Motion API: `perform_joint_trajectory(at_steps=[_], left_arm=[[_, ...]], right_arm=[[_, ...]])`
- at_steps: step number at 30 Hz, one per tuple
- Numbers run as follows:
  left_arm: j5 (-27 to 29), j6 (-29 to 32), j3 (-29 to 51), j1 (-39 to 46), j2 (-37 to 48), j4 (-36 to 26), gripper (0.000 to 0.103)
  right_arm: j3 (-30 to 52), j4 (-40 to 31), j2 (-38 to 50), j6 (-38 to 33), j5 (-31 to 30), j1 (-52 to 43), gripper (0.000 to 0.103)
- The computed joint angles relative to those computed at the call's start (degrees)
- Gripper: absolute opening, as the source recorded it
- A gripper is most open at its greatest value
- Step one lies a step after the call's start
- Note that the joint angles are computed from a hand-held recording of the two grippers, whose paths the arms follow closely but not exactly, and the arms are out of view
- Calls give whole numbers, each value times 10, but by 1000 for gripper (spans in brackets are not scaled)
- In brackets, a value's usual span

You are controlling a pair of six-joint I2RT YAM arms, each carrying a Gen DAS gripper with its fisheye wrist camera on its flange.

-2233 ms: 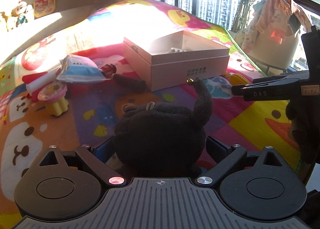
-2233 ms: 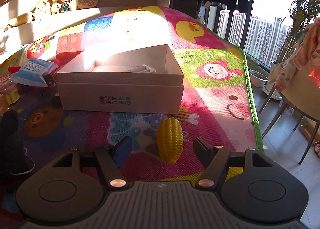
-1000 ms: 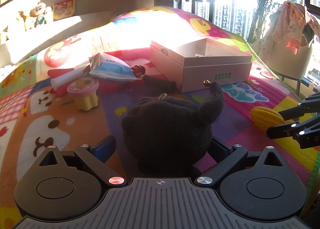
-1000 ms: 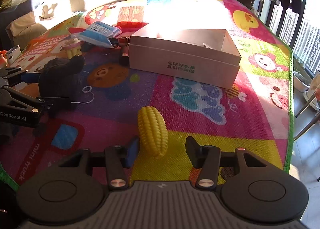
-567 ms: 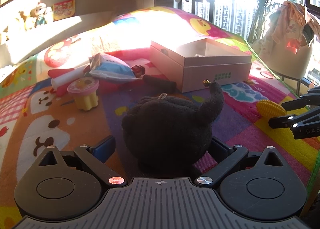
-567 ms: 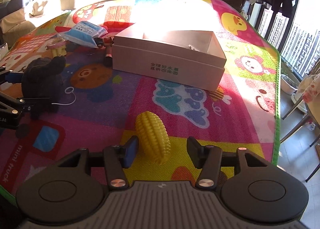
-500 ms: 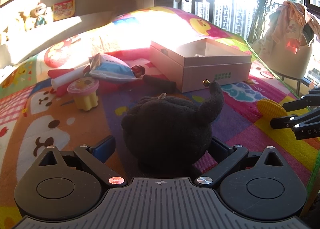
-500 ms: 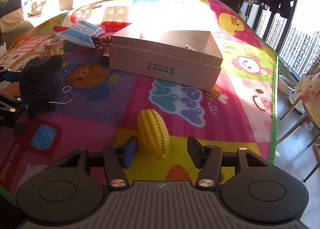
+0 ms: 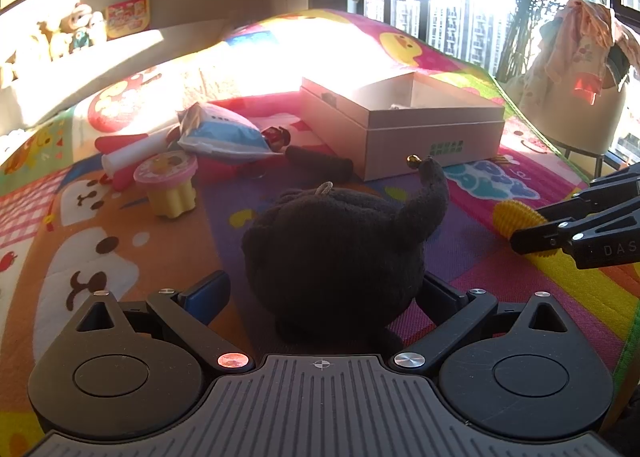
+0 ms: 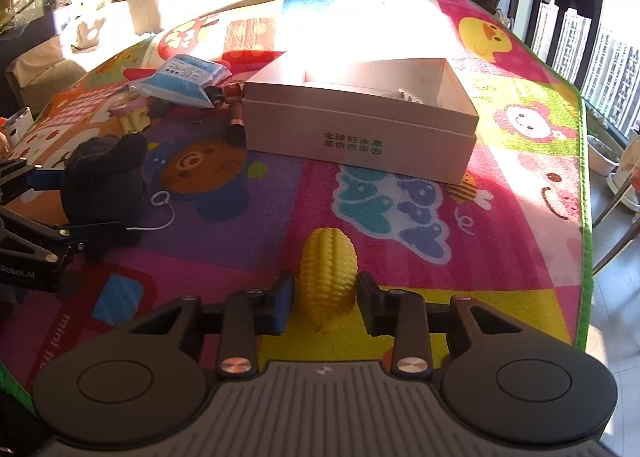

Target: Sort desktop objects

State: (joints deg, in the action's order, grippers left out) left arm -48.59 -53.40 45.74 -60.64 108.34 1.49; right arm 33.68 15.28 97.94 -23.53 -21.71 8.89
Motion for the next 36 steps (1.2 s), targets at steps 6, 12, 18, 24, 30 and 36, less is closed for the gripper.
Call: perform_joint_trajectory(at_steps=[6, 12, 18, 24, 30, 36], left_arm=[[0, 0, -3, 0, -1, 4, 101], [2, 1, -5, 0, -3, 8, 102], [5, 0, -7, 1, -4, 11, 102], [4, 0, -7, 1, -4, 11, 102], [4, 0, -7, 1, -4, 11, 102], [3, -1, -8, 1, -6, 12, 102]], right_arm=[[4, -27, -9, -18, -33, 36, 34], [-7, -28, -15, -34, -20, 43, 58], [-22, -35, -24, -59, -10, 13, 65], [-32, -5, -26, -52, 23, -5, 69], [-27, -31, -30, -35, -24, -15, 86], [-22, -9, -12, -7, -46, 23, 93]])
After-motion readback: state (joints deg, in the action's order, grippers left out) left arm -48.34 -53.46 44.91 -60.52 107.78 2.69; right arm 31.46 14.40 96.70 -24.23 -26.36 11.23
